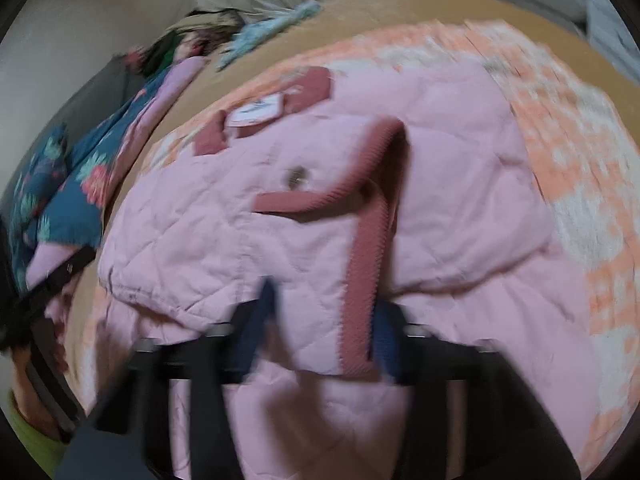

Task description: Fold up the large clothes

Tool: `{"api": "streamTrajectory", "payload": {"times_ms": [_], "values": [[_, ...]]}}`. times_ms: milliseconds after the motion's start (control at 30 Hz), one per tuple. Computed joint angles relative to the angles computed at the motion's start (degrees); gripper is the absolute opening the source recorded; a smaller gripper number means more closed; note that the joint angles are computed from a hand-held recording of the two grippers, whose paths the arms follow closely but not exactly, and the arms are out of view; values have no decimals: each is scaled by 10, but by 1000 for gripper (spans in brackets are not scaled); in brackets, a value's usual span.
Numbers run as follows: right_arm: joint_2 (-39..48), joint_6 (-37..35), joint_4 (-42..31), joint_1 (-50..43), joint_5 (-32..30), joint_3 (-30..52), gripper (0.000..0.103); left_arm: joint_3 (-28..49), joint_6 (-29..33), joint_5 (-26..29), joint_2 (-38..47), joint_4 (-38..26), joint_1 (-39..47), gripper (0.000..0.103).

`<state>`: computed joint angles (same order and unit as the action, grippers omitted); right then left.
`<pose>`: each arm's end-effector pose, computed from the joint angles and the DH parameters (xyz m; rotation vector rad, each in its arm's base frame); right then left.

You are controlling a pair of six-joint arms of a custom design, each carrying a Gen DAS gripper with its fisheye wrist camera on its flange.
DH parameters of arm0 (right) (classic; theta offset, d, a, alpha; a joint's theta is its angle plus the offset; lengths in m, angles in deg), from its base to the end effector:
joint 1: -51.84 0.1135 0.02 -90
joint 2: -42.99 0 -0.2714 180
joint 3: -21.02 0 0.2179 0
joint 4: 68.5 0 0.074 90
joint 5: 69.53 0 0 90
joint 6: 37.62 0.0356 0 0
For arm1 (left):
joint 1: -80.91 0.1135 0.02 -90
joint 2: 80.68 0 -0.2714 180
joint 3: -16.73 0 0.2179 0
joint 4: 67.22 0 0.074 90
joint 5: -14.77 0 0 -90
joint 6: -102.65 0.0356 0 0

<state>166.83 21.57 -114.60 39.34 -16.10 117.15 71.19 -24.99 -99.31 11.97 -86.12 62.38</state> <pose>0.3879 -0.0643 0.1391 -0.5290 2.5222 0.6555 0.2527 -0.0694 0.1605 -0.5573 2.3835 0.1200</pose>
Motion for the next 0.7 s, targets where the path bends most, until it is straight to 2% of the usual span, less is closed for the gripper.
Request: {"api": "streamTrajectory", "payload": {"times_ms": [67, 200, 300, 533, 633, 700], "values": [[-28, -20, 20, 0, -21, -22, 19, -2, 1, 2, 0, 5, 6, 94], [-116, -36, 145, 3, -62, -101, 15, 3, 7, 13, 2, 14, 18, 94], [-135, -27, 233, 9, -67, -123, 15, 16, 8, 16, 12, 15, 22, 94], [-17, 17, 227, 27, 25, -40, 15, 69, 27, 22, 71, 18, 24, 94], [9, 35, 193, 24, 34, -6, 15, 87, 25, 32, 97, 22, 23, 94], [12, 38, 196, 26, 42, -9, 16, 97, 23, 36, 113, 24, 20, 94]]}}
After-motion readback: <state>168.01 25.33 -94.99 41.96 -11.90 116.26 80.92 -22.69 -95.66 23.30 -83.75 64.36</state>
